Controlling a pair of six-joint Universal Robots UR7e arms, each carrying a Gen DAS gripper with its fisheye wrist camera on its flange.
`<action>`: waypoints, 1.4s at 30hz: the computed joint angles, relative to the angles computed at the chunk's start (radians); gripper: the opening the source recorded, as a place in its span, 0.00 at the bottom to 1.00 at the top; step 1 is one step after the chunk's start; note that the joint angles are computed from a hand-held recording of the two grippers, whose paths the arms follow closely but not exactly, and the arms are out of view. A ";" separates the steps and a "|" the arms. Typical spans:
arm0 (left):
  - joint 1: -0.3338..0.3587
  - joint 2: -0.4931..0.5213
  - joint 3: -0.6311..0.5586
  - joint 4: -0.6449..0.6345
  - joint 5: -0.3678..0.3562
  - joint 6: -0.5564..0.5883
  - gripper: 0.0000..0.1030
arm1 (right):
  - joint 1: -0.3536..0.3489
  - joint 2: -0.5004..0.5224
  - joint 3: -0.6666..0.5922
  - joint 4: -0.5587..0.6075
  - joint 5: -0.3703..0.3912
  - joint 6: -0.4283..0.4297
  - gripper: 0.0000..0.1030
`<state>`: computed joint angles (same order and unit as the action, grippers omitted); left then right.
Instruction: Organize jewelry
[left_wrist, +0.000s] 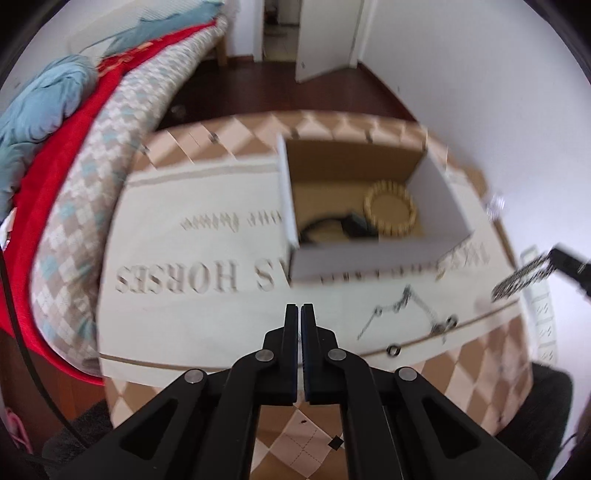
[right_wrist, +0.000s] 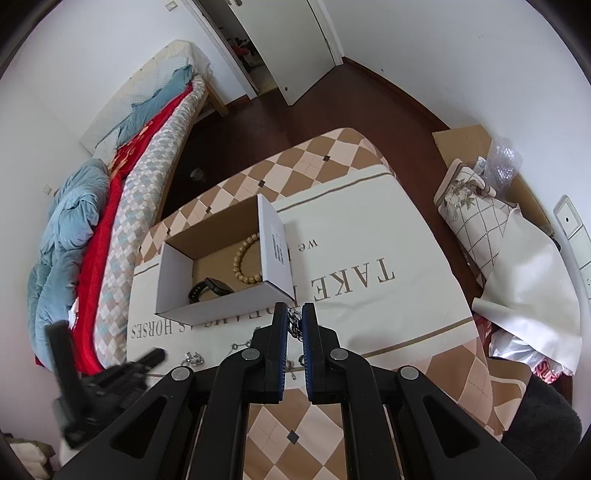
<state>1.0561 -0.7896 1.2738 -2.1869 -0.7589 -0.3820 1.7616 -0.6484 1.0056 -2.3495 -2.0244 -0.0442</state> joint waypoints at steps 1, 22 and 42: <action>-0.002 -0.008 -0.003 -0.008 -0.001 0.004 0.00 | 0.001 0.000 -0.002 -0.001 0.004 0.000 0.08; 0.034 0.096 0.024 -0.040 0.008 0.142 0.04 | -0.014 -0.004 0.007 0.015 0.003 0.033 0.08; -0.039 0.006 -0.105 -0.161 -0.137 0.280 0.02 | 0.026 0.065 -0.153 0.053 0.085 -0.014 0.07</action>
<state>1.0174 -0.7838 1.1692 -2.3481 -0.8955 -0.1025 1.7880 -0.5835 0.8525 -2.2962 -1.9395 -0.0585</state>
